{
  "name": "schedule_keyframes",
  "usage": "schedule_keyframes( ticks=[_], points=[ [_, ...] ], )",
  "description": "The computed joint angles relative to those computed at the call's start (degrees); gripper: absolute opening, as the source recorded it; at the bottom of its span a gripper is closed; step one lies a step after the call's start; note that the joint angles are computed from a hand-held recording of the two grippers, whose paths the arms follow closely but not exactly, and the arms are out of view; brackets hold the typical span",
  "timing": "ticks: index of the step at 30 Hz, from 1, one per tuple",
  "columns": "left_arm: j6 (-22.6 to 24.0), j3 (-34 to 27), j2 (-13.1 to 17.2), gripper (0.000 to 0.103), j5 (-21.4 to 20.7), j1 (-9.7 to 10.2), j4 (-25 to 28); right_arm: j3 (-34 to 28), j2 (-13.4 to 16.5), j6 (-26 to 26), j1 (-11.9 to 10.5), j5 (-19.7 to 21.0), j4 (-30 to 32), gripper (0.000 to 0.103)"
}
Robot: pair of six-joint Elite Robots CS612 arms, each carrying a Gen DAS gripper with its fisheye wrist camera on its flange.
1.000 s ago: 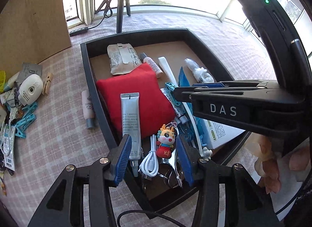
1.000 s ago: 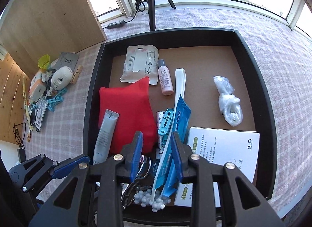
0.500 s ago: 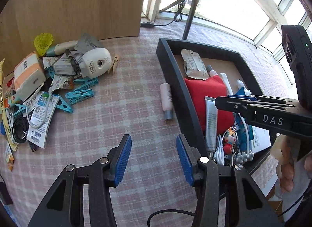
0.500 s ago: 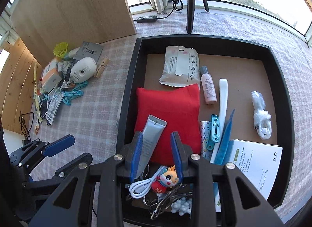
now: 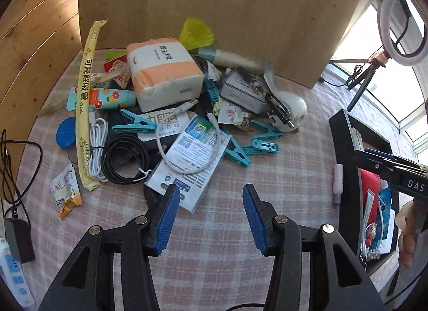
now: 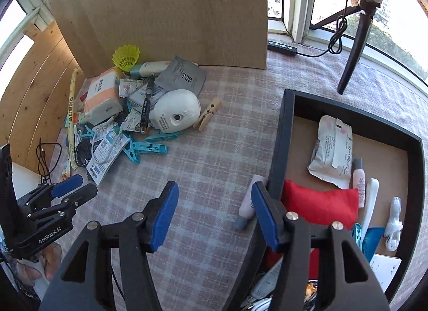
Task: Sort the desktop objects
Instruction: 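Grasp the white plug adapter from the table with the right gripper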
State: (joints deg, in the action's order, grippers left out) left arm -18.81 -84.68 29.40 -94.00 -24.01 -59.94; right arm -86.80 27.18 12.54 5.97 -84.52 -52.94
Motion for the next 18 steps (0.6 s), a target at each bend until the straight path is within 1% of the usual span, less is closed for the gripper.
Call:
schedule_keyframes(
  ticks=[4, 7, 9, 13, 16, 18],
  points=[
    [-1.7, 1.2, -0.4, 0.047, 0.6, 1.07, -0.9, 4.3, -1.4, -0.7, 0.6, -0.1, -2.4, 0.058],
    [-1.6, 2.2, -0.7, 0.047, 0.1, 1.22, -1.5, 6.9, -2.2, 0.0, 0.5, 1.3, -3.9, 0.058],
    [-1.1, 2.7, -0.8, 0.047, -0.6, 0.96, -2.5, 8.5, -2.6, 0.7, 0.2, 2.9, -4.9, 0.058],
    [1.3, 3.6, -0.8, 0.047, -3.1, -0.18, -4.1, 12.3, -3.8, 2.2, -0.4, 3.7, -6.6, 0.058],
    [2.3, 5.2, -0.9, 0.047, -6.3, -0.97, -4.8, 14.9, -4.4, 2.6, -1.1, 5.2, -8.3, 0.058],
    [2.6, 6.1, -0.9, 0.047, -6.9, -1.59, -5.5, 16.9, -4.9, 3.4, -1.5, 5.7, -9.0, 0.058]
  ],
)
